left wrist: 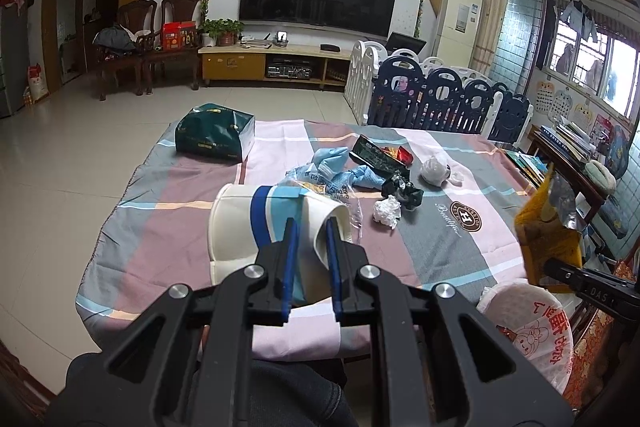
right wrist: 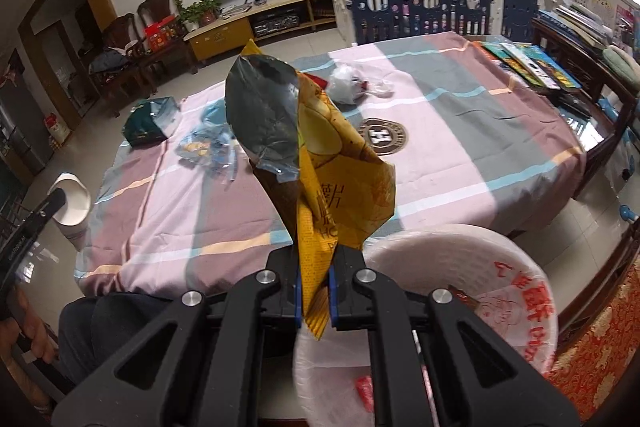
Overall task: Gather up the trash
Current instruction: 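Open both grippers over the wastebasket to drop the cup and foil bag, then move both open grippers back over the trash on the table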
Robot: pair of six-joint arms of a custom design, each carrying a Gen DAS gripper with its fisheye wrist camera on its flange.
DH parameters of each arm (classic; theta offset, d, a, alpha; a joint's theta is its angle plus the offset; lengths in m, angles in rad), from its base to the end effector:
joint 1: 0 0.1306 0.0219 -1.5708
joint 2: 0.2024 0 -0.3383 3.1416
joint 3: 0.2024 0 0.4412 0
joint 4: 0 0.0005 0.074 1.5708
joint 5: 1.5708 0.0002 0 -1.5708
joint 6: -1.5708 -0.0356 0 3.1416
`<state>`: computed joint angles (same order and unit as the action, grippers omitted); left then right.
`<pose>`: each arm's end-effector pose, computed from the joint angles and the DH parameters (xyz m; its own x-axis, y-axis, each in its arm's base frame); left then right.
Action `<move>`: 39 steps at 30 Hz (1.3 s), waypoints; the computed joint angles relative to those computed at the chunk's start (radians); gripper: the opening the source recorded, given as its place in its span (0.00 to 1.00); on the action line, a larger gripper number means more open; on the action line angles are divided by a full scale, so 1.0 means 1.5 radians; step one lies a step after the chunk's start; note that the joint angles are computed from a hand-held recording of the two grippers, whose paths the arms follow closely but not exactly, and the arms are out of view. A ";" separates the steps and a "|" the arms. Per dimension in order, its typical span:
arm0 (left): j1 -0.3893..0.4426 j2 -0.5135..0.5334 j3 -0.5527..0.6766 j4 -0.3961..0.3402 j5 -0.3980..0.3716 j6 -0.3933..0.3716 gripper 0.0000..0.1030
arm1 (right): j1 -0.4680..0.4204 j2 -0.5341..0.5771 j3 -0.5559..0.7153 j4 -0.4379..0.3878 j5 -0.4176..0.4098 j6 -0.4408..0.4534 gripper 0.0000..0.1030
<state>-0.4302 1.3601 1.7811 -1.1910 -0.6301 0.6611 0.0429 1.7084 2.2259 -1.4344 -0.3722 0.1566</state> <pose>0.4588 -0.1880 0.5775 -0.4702 -0.3300 -0.8185 -0.4259 0.8971 -0.1170 0.5821 0.0374 0.5826 -0.7426 -0.1773 -0.6459 -0.3814 0.9046 0.1902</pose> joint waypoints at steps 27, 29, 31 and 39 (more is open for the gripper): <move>-0.098 0.279 0.289 0.005 0.510 -0.181 0.15 | -0.218 0.006 -0.035 -0.055 -0.047 -0.079 0.78; -0.122 0.357 0.375 -0.057 0.557 -0.232 0.22 | -0.231 0.022 -0.007 -0.066 -0.050 -0.089 0.79; -0.142 0.437 0.477 -0.145 0.542 -0.261 0.76 | -0.232 0.027 0.000 -0.070 -0.046 -0.087 0.79; -0.122 0.339 0.323 -0.105 0.353 -0.210 0.88 | -0.208 0.023 -0.026 -0.085 -0.048 -0.061 0.79</move>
